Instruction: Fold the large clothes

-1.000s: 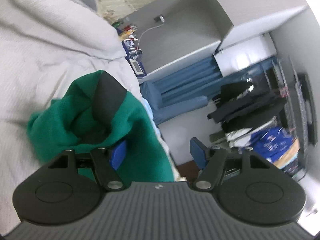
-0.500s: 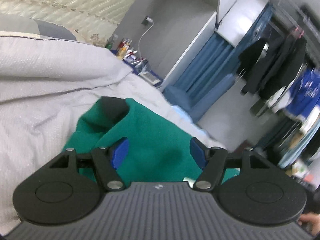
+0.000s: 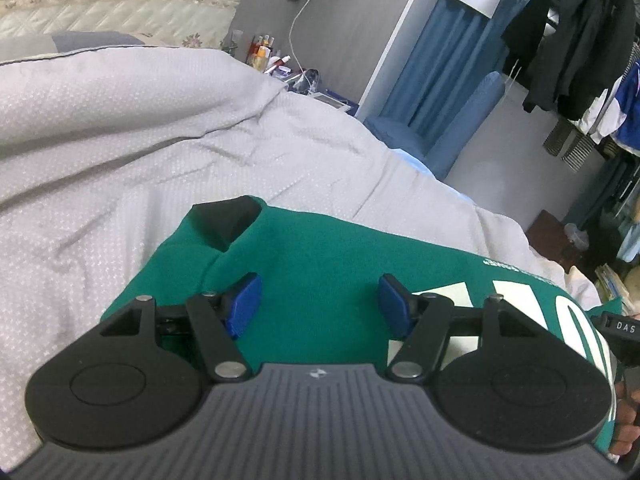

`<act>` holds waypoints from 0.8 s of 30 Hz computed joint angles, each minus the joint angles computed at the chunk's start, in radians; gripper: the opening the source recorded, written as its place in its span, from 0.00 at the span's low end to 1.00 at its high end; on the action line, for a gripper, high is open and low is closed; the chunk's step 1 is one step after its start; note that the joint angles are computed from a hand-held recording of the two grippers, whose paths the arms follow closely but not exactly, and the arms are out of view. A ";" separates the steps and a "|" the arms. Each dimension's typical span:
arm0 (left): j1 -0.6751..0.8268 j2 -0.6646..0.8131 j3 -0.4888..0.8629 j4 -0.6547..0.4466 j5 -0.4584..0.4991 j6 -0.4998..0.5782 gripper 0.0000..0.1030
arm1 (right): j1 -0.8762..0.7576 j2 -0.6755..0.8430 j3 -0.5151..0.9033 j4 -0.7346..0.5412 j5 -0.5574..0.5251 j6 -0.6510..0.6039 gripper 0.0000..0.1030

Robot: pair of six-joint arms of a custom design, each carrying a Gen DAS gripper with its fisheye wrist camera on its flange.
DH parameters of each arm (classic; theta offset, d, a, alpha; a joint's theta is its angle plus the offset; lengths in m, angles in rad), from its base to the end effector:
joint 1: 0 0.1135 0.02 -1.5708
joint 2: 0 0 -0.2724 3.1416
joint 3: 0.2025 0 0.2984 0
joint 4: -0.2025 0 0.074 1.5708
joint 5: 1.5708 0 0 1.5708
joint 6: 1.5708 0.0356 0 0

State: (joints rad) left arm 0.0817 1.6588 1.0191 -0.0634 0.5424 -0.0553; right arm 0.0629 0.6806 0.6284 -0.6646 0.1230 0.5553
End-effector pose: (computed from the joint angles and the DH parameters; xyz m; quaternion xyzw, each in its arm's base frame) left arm 0.3942 0.0138 0.1909 0.0525 0.8798 -0.2377 0.4082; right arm 0.1857 0.0073 0.2578 0.2461 0.8749 0.0725 0.4108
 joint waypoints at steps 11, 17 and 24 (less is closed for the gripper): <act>-0.001 -0.237 -0.106 -0.074 -0.027 0.069 0.76 | 0.221 -0.124 0.091 -0.168 0.247 0.023 0.63; -0.036 -0.408 -0.196 -0.100 -0.053 0.128 0.79 | 0.454 -0.160 0.145 -0.240 0.393 0.128 0.63; -0.082 -0.502 -0.264 -0.096 -0.094 0.179 0.81 | 0.683 -0.083 0.162 -0.271 0.509 0.245 0.63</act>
